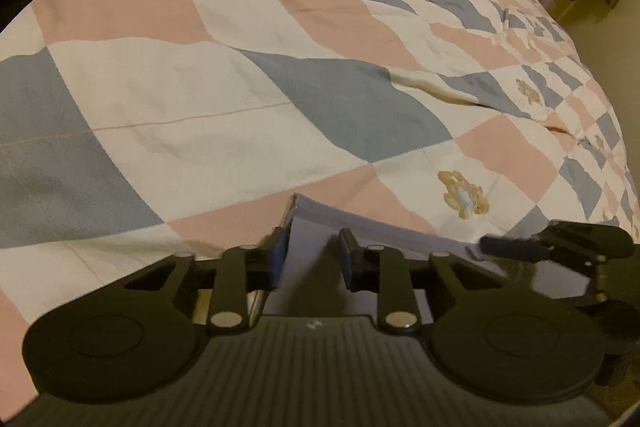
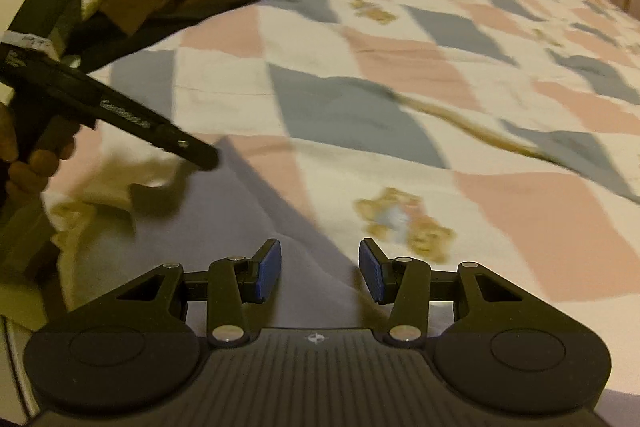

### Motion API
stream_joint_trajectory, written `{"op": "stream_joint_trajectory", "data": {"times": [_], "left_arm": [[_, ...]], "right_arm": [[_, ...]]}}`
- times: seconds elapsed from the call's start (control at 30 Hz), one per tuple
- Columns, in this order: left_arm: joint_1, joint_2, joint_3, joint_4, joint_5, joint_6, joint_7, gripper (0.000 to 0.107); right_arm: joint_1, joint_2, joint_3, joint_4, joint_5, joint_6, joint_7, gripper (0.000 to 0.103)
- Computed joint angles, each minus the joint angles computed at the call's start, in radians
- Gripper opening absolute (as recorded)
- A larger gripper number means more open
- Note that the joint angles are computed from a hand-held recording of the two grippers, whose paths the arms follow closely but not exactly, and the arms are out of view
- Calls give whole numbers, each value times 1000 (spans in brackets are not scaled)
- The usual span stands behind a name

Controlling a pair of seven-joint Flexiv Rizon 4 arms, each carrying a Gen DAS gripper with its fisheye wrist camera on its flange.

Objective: Fold clothes

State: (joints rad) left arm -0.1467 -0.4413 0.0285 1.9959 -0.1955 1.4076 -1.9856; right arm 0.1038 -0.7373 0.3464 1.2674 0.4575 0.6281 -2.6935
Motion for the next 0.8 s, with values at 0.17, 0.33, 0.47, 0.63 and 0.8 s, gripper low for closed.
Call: {"op": "stream_joint_trajectory", "data": {"times": [0.17, 0.33, 0.47, 0.63, 0.8], "left_arm": [[-9, 22, 15, 27, 19, 70, -12, 0], [-39, 12, 65, 19, 45, 88, -40, 1], [-53, -21, 93, -16, 60, -7, -67, 8], [-145, 13, 230, -42, 195, -59, -216, 11], [-86, 73, 113, -12, 231, -44, -161, 11]], "right_arm": [[10, 2, 3, 20, -15, 15, -22, 2], [-10, 14, 30, 16, 48, 83, -59, 2], [44, -9, -16, 9, -5, 93, 33, 11], [38, 9, -8, 67, 4, 203, 146, 34], [-44, 119, 27, 218, 82, 342, 148, 41]]}}
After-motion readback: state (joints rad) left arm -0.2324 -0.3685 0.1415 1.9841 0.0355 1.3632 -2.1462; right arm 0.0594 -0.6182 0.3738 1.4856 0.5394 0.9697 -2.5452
